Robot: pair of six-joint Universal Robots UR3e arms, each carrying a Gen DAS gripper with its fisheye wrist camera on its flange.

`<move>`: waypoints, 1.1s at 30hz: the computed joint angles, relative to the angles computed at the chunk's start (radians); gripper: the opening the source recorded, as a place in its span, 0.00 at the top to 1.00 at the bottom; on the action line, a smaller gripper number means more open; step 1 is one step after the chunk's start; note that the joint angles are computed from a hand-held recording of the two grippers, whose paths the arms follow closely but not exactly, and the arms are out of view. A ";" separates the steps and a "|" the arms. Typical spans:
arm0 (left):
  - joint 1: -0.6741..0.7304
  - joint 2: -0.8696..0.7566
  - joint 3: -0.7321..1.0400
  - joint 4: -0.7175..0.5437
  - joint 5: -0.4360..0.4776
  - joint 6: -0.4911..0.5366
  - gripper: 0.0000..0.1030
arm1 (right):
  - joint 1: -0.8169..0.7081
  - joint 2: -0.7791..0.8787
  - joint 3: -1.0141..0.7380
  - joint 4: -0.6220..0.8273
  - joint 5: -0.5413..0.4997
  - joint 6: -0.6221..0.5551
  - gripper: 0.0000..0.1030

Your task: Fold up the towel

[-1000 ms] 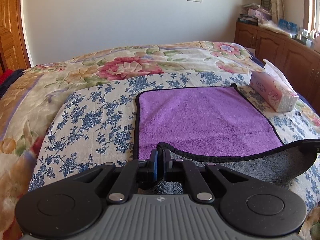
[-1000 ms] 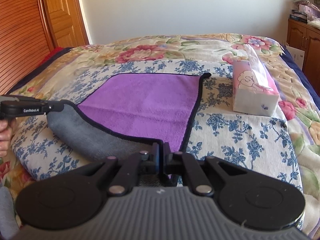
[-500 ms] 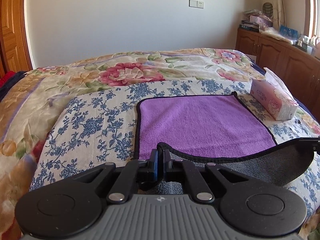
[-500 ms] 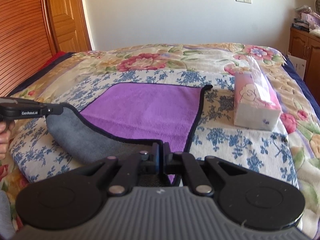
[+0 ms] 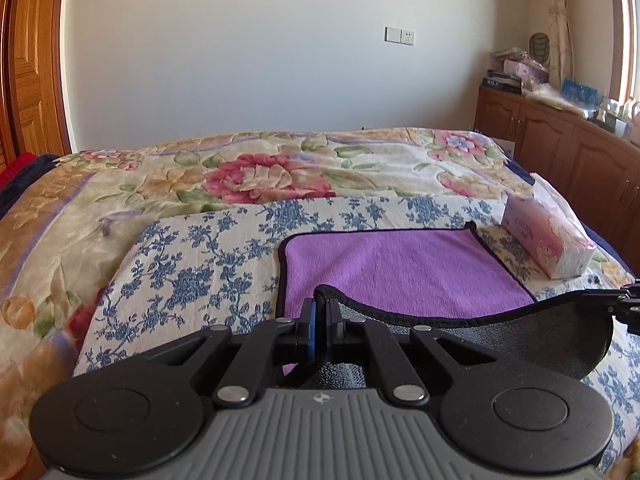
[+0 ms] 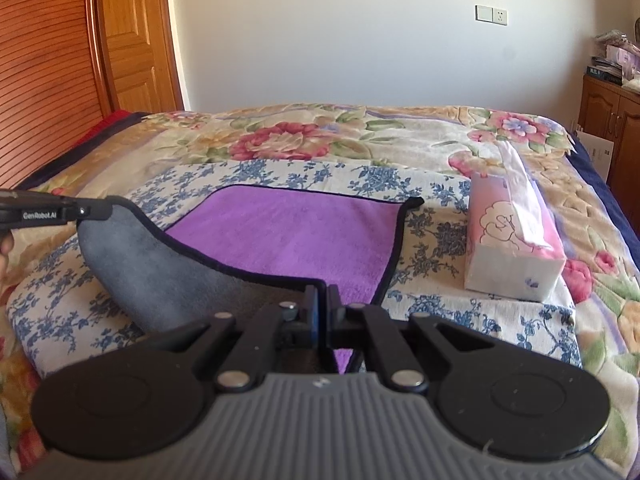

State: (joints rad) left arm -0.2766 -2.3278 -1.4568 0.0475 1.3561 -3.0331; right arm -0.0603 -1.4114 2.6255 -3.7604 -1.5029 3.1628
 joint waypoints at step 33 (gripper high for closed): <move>0.001 -0.158 0.279 -0.112 -0.016 -0.029 0.95 | -0.068 0.135 -0.165 -0.009 0.051 -0.096 0.96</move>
State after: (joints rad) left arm -0.2751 -2.4857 -1.1781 -0.0648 1.3396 -3.0622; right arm -0.1282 -1.2762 2.4604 -3.7696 -1.4518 3.0666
